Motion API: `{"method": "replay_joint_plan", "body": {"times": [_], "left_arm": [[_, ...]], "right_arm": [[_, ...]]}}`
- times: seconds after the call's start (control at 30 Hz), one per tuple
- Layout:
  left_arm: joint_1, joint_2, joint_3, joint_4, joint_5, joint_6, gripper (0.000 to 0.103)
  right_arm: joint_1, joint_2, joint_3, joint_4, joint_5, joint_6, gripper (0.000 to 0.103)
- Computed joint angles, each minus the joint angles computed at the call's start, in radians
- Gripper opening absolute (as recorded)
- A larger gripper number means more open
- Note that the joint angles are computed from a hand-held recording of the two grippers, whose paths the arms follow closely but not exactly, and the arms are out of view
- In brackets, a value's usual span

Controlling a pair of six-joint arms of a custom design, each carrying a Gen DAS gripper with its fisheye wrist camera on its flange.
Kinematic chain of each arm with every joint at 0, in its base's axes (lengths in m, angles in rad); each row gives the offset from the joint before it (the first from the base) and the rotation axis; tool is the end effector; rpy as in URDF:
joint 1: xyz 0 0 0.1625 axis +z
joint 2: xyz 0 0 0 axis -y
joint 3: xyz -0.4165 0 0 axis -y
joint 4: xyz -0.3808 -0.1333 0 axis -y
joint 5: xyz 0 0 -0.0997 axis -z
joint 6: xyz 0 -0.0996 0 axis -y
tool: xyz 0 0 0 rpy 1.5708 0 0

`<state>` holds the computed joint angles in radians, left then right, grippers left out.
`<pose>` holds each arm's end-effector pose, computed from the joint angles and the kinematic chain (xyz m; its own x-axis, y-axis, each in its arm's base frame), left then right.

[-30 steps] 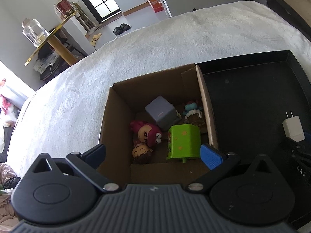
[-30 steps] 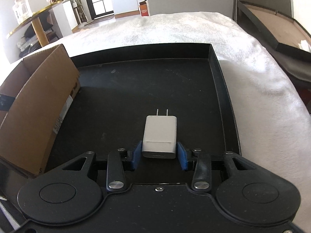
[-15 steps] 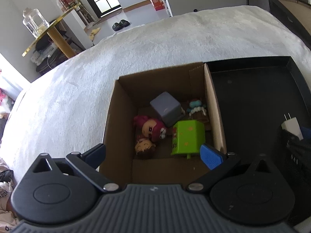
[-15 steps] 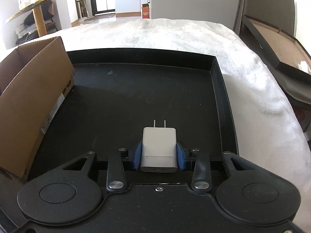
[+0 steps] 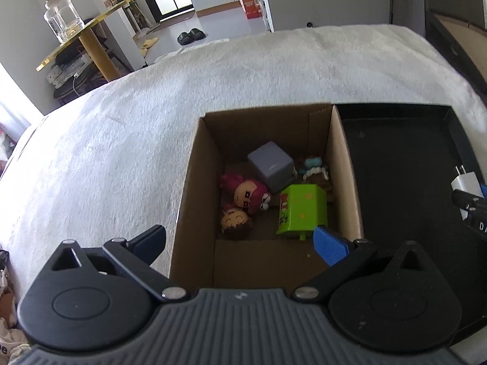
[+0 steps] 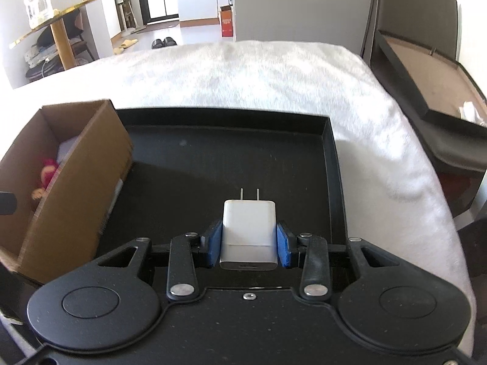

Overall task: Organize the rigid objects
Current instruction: 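Close the right gripper on the white plug and lift it, then carry the white plug with the right gripper over the box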

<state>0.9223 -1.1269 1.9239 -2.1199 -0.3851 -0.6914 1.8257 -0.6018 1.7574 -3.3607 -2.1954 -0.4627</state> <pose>-0.1418 -0.5606 0.2055 -0.4982 -0.1782 -0.8486 0.3477 0.8554 -0.3838 0.2303 -0.5860 0.0439 -0.6900 -0.2309 0.6860 -0.5711 0.7559 -0.3201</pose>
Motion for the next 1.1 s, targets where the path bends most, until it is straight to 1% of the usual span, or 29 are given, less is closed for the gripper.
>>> {"method": "replay_joint_plan", "body": {"times": [0.13, 0.2, 0.33, 0.47, 0.6, 0.67, 0.77, 0.9, 0.97, 1.03, 1.07, 1.1], "left_arm": [[-0.002, -0.013, 0.018, -0.072, -0.009, 0.042, 0.102], [-0.002, -0.021, 0.026, -0.096, -0.012, 0.049, 0.102], [0.0, -0.041, 0.042, -0.14, -0.014, 0.062, 0.102], [0.003, -0.067, 0.064, -0.191, -0.012, 0.083, 0.102], [0.008, -0.088, 0.085, -0.253, -0.026, 0.127, 0.102], [0.011, -0.09, 0.098, -0.316, -0.03, 0.161, 0.102], [0.016, -0.097, 0.111, -0.359, -0.03, 0.172, 0.102], [0.026, -0.12, 0.132, -0.399, -0.035, 0.183, 0.1], [0.032, -0.132, 0.149, -0.441, -0.036, 0.192, 0.1], [0.039, -0.143, 0.166, -0.497, -0.042, 0.209, 0.098], [0.044, -0.147, 0.172, -0.516, -0.048, 0.215, 0.095], [0.048, -0.151, 0.175, -0.523, -0.054, 0.215, 0.09]], "right_arm": [[0.026, -0.007, -0.009, 0.032, -0.016, 0.03, 0.037], [0.039, -0.01, -0.006, 0.039, -0.02, 0.053, 0.037], [0.066, -0.006, -0.021, 0.06, -0.022, 0.071, 0.037], [0.093, 0.006, -0.041, 0.078, -0.026, 0.079, 0.037], [0.117, 0.021, -0.06, 0.088, -0.036, 0.095, 0.037], [0.126, 0.032, -0.073, 0.095, -0.045, 0.113, 0.037], [0.139, 0.043, -0.09, 0.106, -0.042, 0.14, 0.037], [0.162, 0.061, -0.11, 0.107, -0.046, 0.136, 0.037], [0.169, 0.07, -0.121, 0.117, -0.044, 0.148, 0.037], [0.177, 0.082, -0.13, 0.114, -0.041, 0.151, 0.037], [0.18, 0.089, -0.136, 0.112, -0.039, 0.146, 0.037], [0.184, 0.095, -0.141, 0.113, -0.04, 0.145, 0.037]]}}
